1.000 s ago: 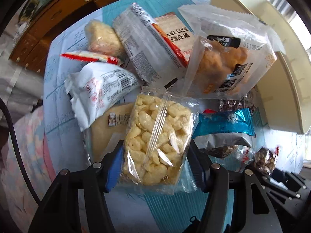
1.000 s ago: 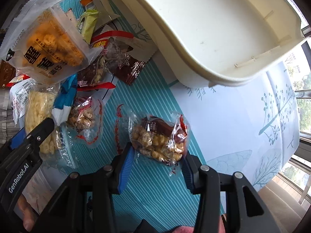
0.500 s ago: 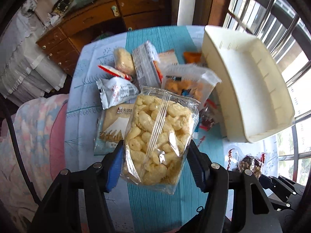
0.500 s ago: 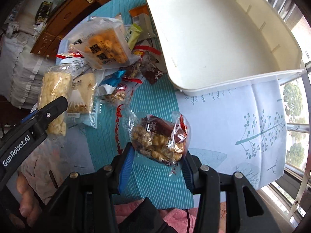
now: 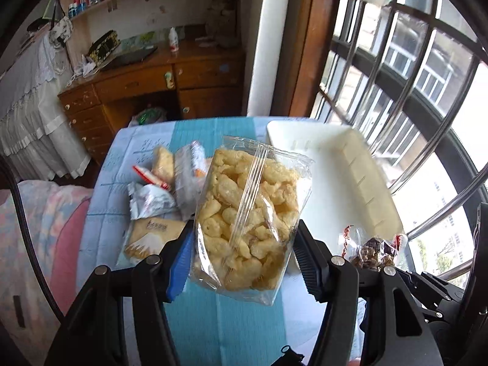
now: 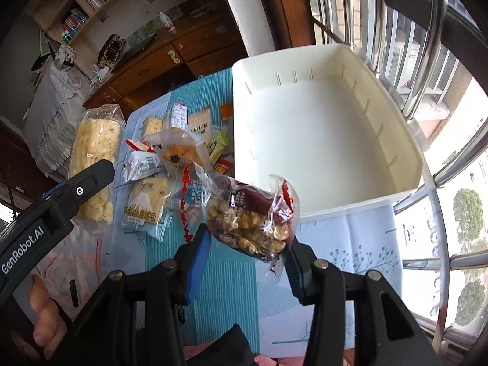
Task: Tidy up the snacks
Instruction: 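Lift both held bags and carry them over the white plastic tray, then lower both bags into the tray and open both grippers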
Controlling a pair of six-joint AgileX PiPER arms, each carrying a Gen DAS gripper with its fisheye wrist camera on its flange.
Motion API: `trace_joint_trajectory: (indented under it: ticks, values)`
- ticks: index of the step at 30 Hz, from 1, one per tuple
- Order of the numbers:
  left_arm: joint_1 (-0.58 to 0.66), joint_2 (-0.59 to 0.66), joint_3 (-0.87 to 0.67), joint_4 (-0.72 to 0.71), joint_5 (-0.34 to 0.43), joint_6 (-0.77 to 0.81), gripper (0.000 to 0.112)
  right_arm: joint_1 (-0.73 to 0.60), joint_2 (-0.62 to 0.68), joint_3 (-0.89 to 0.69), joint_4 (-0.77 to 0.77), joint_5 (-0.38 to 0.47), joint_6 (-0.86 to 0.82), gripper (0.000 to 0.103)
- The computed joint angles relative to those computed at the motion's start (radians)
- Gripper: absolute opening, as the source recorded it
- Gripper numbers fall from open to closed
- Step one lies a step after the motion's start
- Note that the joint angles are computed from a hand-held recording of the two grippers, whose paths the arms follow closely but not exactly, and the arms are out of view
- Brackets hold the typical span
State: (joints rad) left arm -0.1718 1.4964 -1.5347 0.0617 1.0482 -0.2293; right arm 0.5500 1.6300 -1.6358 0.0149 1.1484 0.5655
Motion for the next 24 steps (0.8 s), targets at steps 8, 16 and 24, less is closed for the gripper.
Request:
trace_joint_trajectory:
  ticks: [8, 16, 24]
  values:
    - [-0.094, 0.043, -0.027, -0.020, -0.122, -0.015, 0.060, -0.047, -0.095, 0.037, -0.139, -0.055, -0.063, 0.046]
    - [-0.177, 0.145, -0.107, -0.021, -0.170, -0.017, 0.060, -0.120, -0.143, 0.087, -0.205, -0.136, -0.146, 0.047]
    - [-0.220, 0.258, -0.229, -0.016, -0.083, -0.003, 0.079, -0.192, -0.145, 0.120, -0.224, -0.185, -0.151, 0.051]
